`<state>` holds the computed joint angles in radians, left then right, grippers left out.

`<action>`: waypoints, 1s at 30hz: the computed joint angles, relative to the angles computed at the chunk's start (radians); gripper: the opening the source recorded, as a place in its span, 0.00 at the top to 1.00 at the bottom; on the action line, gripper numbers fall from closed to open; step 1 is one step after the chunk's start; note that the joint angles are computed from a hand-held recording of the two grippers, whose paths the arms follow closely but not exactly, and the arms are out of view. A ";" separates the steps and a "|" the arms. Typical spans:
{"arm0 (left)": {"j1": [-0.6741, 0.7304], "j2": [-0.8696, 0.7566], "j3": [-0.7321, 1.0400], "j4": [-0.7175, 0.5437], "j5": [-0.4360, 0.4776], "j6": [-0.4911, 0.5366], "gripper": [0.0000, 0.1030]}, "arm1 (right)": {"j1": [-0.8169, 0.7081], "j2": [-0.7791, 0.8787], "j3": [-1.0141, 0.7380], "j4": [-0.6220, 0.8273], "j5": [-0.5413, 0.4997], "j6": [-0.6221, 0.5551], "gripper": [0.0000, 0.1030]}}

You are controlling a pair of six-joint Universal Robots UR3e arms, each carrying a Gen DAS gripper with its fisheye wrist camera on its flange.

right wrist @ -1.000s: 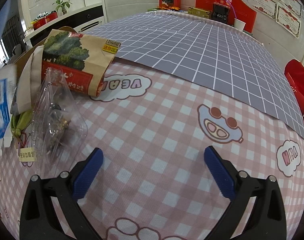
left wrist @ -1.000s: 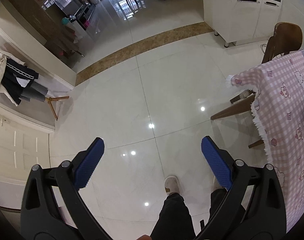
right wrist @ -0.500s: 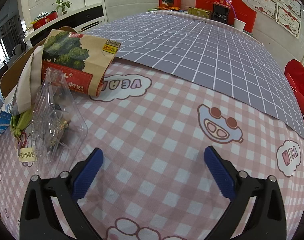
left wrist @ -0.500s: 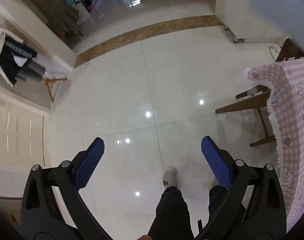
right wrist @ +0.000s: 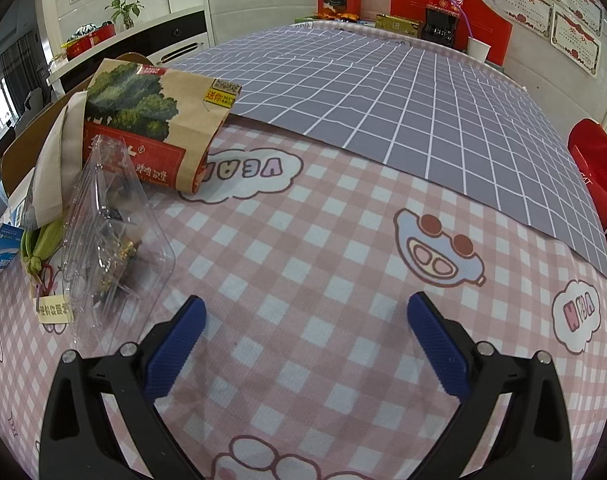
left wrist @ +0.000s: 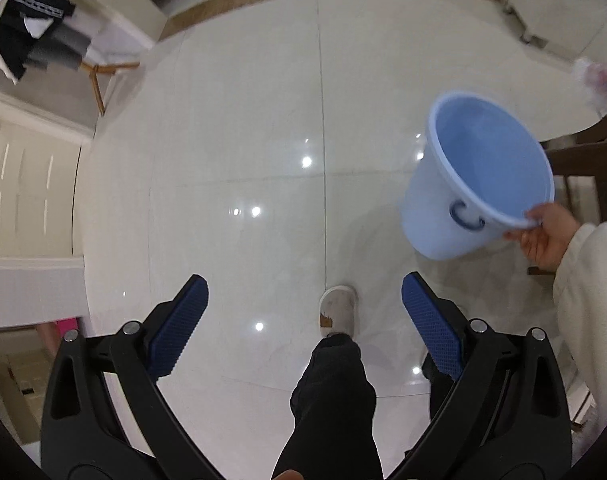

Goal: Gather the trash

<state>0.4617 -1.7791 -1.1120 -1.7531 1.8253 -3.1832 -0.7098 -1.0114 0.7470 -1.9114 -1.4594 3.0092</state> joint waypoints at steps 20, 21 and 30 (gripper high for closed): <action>-0.044 -0.111 -0.411 0.452 0.053 -0.033 0.07 | 0.000 0.001 -0.001 0.000 0.000 0.000 0.04; -0.046 -0.104 -0.417 0.451 0.054 -0.036 0.07 | 0.000 0.000 -0.002 0.002 0.000 0.000 0.04; -0.090 -0.133 -0.227 0.288 0.063 -0.064 0.07 | 0.000 0.000 -0.002 0.001 0.000 0.000 0.04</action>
<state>0.3720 -1.9119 -1.3385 -1.4652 1.8880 -3.2472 -0.7098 -1.0114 0.7454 -1.9099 -1.4595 3.0095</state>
